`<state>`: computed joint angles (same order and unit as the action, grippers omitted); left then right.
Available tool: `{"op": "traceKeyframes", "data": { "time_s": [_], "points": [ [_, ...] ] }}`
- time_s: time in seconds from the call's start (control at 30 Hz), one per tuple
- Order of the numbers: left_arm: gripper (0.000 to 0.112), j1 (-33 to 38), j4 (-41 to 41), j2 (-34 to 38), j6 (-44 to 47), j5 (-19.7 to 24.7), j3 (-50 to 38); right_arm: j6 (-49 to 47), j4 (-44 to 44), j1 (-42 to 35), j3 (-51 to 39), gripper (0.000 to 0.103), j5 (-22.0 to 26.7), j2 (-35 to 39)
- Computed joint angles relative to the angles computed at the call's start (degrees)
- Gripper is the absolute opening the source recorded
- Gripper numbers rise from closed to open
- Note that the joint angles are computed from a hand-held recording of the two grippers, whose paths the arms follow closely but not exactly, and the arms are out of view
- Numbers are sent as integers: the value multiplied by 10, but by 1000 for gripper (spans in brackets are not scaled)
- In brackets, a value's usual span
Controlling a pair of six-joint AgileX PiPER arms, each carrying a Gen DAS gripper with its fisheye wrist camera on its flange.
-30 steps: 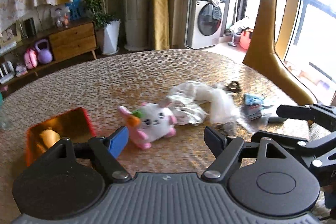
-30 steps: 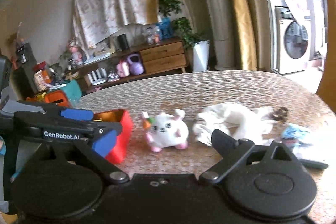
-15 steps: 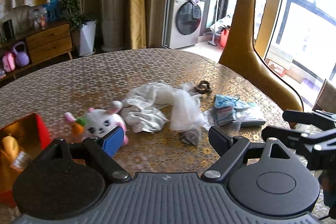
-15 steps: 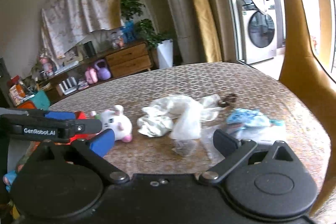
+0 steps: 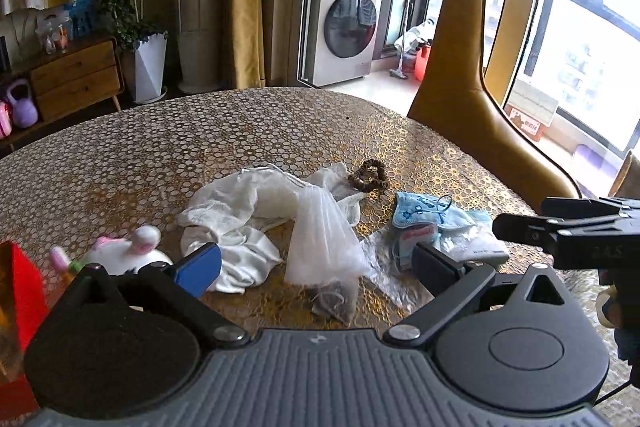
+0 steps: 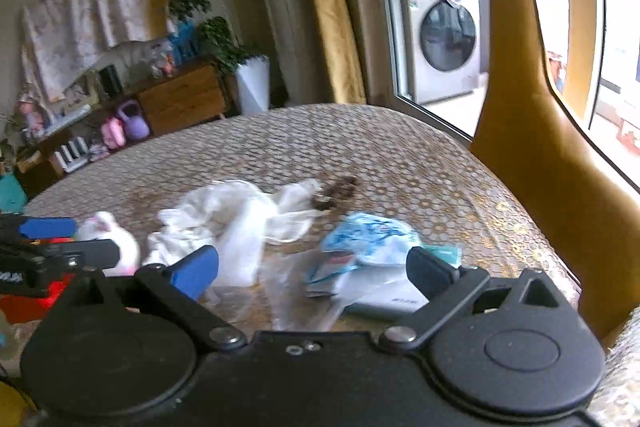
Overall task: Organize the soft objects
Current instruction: 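Move both tools back toward the white mesh fabric and blue mask, then grasp the white mesh fabric with the left gripper while the right grasps the blue mask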
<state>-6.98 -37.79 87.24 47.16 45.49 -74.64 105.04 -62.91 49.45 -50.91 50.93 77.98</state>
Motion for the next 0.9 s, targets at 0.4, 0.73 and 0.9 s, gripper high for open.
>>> {"op": "traceKeyframes", "data": {
  "time_s": [0.4, 0.73, 0.9],
  "points": [
    [102, -115, 154, 107, -179, -93, -59, -150, 76, -211, -6, 100, -193, 68],
    [102, -152, 252, 185, -280, -125, -104, -275, 149, -284, -54, 100, -266, 162],
    [102, -162, 280, 218, -304, -116, -130, -320, 160, -290, -86, 100, -260, 201]
  ]
}}
